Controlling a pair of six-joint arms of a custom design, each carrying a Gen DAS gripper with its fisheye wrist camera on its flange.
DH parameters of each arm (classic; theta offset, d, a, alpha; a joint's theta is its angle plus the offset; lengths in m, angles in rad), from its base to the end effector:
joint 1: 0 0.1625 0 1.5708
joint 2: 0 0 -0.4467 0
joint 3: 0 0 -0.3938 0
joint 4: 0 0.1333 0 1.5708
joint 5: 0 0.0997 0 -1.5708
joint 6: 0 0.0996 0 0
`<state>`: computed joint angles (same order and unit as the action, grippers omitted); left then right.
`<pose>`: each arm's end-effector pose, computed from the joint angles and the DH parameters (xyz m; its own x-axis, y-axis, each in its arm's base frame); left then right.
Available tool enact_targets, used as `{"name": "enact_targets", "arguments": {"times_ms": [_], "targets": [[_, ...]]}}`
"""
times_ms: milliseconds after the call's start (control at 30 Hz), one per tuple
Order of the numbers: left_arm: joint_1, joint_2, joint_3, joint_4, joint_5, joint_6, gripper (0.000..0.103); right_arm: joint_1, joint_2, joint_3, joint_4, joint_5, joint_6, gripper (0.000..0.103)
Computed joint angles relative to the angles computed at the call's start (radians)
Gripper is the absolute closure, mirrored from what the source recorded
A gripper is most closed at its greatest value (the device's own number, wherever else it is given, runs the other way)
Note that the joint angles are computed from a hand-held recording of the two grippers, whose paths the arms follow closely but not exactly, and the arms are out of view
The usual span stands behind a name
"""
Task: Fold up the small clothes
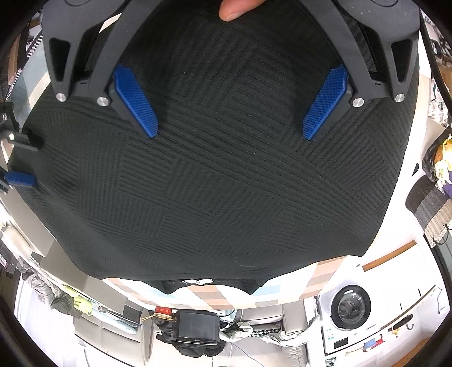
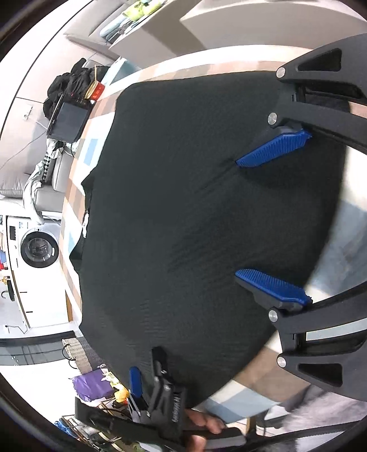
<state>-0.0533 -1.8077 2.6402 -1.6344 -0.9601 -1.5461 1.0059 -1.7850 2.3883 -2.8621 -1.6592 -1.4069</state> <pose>-0.1850 -0.1808 0.1775 -0.7065 0.0580 -0.7053 0.4594 0.7957 -0.3948 -0.0926 -0.3786 0.3622 -0.5404 -0.5490 0.6376 -0.7330 0.6793 -0.0363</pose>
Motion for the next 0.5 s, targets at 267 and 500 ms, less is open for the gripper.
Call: {"name": "enact_targets", "arguments": {"times_ms": [267,500], "targets": [[-0.117,0.012,0.022,-0.122,-0.050,0.030,0.001,0.014,-0.046,0.031,0.022,0.022,0.011,0.026],[-0.111,0.115,0.013,-0.158,-0.085,0.075,0.001,0.046,0.032,0.056,-0.062,0.019,0.057,0.025]]}}
